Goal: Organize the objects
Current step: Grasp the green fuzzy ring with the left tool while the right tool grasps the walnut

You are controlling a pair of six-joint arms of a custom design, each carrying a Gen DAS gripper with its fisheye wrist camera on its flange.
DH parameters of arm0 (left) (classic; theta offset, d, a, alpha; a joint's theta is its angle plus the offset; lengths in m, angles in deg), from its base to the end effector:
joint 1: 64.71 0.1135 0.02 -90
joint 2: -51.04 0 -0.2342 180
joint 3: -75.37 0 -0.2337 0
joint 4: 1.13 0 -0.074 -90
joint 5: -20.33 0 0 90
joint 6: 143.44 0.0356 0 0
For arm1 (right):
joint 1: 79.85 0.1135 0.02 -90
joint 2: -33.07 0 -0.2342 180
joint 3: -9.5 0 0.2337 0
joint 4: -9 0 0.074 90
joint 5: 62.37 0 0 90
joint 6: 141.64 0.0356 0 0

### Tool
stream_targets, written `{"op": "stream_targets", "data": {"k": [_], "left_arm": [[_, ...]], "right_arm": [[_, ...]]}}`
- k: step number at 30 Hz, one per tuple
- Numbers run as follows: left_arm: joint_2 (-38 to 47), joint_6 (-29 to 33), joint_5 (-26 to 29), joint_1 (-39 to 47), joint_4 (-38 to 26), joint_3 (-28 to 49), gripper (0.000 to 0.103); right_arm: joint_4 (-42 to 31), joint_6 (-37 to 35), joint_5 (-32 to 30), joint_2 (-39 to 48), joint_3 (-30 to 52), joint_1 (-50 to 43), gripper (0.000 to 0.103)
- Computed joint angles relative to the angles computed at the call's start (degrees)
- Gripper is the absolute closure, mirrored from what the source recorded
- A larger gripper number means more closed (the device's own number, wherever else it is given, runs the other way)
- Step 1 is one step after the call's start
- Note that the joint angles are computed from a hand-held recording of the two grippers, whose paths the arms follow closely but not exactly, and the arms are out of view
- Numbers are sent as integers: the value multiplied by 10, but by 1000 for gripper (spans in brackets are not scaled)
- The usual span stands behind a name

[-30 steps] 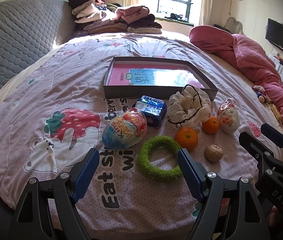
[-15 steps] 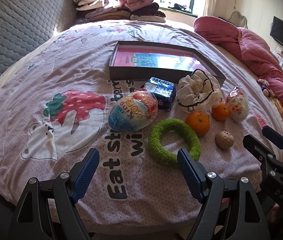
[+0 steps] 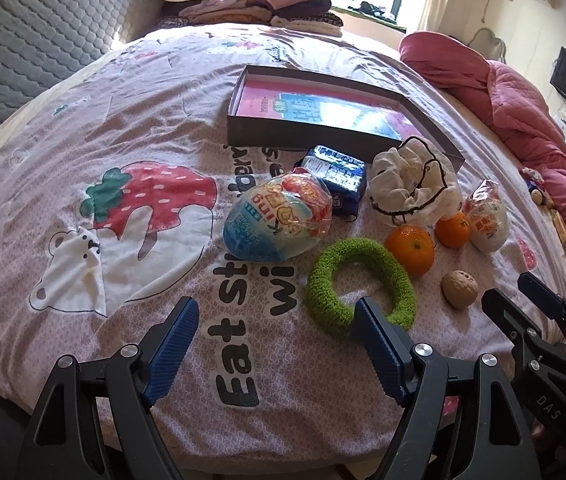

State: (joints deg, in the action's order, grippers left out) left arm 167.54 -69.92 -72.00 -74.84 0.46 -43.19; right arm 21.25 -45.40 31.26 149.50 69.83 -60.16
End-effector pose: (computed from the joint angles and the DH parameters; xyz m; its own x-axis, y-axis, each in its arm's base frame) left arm 0.3188 -0.0555 0.0435 -0.8016 -0.1447 -0.5801 -0.0787 0.9874 -0.1375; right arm 0.3148 0.1103 0.0534 -0.6803 -0.1282 -0.7217 -0.2206 0.9747 0.0348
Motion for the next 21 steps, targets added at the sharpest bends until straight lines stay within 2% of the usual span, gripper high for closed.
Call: {"op": "stream_targets", "data": {"k": [8, 15, 21], "left_arm": [[53, -14, -9, -8, -47, 73, 22], [88, -23, -20, -16, -64, 107, 22], [97, -29, -20, -15, -62, 112, 25]], "right_arm": [[0, -10, -10, 35, 33, 1, 36], [-6, -20, -11, 71, 64, 5, 36], [-1, -34, -13, 88, 74, 10, 44]]}}
